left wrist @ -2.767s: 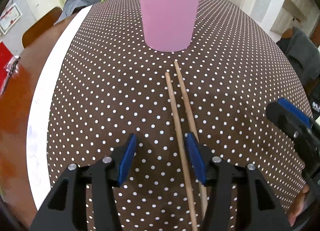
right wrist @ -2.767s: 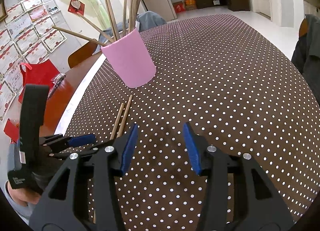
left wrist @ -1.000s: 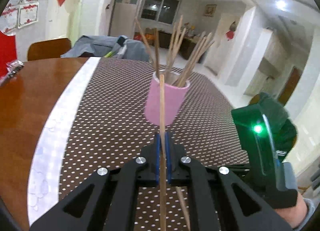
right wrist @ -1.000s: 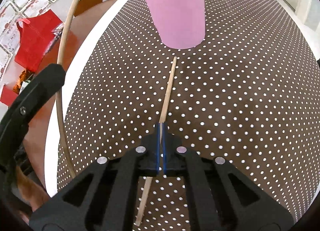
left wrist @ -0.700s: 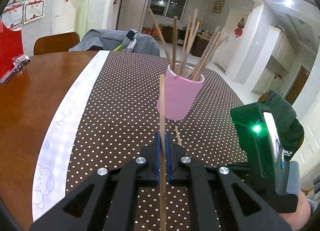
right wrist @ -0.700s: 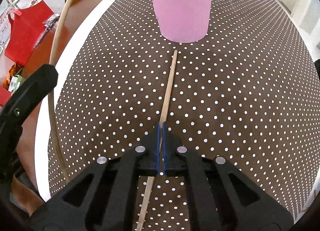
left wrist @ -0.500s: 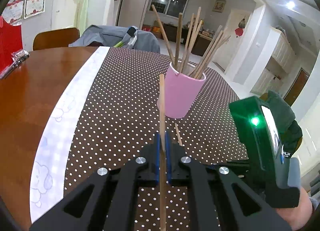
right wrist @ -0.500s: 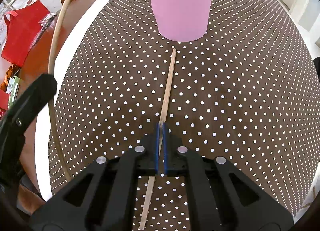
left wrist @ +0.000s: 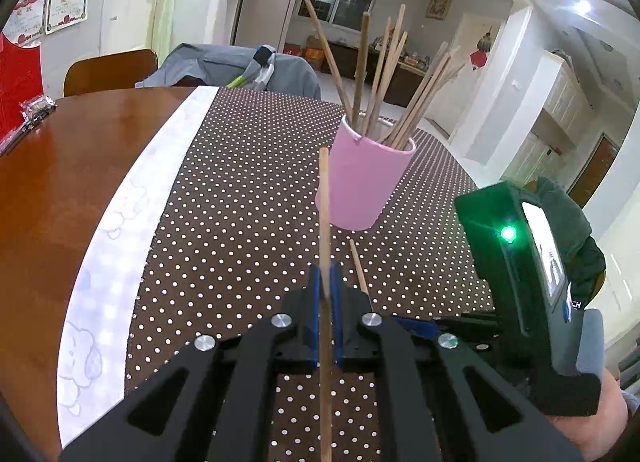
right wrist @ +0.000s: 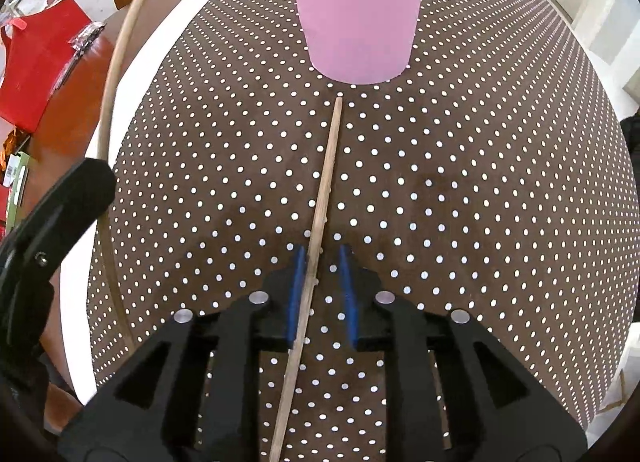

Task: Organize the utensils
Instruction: 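Lift both held sticks and carry them over the pink cup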

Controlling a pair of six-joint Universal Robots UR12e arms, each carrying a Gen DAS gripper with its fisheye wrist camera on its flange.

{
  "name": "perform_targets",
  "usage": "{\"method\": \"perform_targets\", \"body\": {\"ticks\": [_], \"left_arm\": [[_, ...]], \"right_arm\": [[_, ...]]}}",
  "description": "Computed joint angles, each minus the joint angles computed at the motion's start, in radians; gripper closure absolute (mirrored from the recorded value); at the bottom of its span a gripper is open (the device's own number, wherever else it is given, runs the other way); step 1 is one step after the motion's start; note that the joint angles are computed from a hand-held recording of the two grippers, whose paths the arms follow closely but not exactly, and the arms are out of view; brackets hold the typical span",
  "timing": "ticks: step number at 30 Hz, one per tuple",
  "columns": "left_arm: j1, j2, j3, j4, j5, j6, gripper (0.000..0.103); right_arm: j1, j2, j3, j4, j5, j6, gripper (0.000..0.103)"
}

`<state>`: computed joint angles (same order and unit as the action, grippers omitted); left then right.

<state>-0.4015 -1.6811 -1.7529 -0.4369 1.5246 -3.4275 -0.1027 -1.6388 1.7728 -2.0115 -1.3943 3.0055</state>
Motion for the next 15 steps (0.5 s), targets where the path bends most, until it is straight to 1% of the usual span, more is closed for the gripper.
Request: {"method": "perform_targets", "body": {"ticks": [2,4,5,8,10,12,13,15], "left_arm": [[0.000,-0.003,0.001,-0.006,0.002,-0.001,0.097],[-0.001,-0.005,0.003,-0.009,0.001,-0.001,0.097],[-0.002,-0.005,0.004,-0.010,0.001,-0.001,0.097],[-0.005,-0.007,0.009,-0.015,0.000,0.009,0.097],[-0.005,-0.007,0.010,-0.016,-0.009,0.016,0.097],[-0.005,-0.006,0.009,-0.017,-0.029,0.022,0.097],[-0.006,-0.005,0.008,-0.013,-0.039,0.028,0.097],[-0.011,-0.002,0.004,0.009,-0.040,0.031,0.097]], "right_arm": [[0.004,0.003,0.002,-0.012,0.001,-0.003,0.085],[0.011,0.004,0.006,-0.030,-0.008,-0.007,0.094],[0.007,0.003,0.012,-0.039,0.000,-0.007,0.094],[-0.017,-0.004,0.026,-0.046,0.052,-0.015,0.096],[-0.031,-0.014,0.039,-0.060,0.073,-0.014,0.097],[-0.055,-0.033,0.058,-0.079,0.129,-0.025,0.097],[-0.063,-0.041,0.065,-0.086,0.143,-0.028,0.097],[-0.086,-0.066,0.088,-0.125,0.198,-0.049,0.097]]}}
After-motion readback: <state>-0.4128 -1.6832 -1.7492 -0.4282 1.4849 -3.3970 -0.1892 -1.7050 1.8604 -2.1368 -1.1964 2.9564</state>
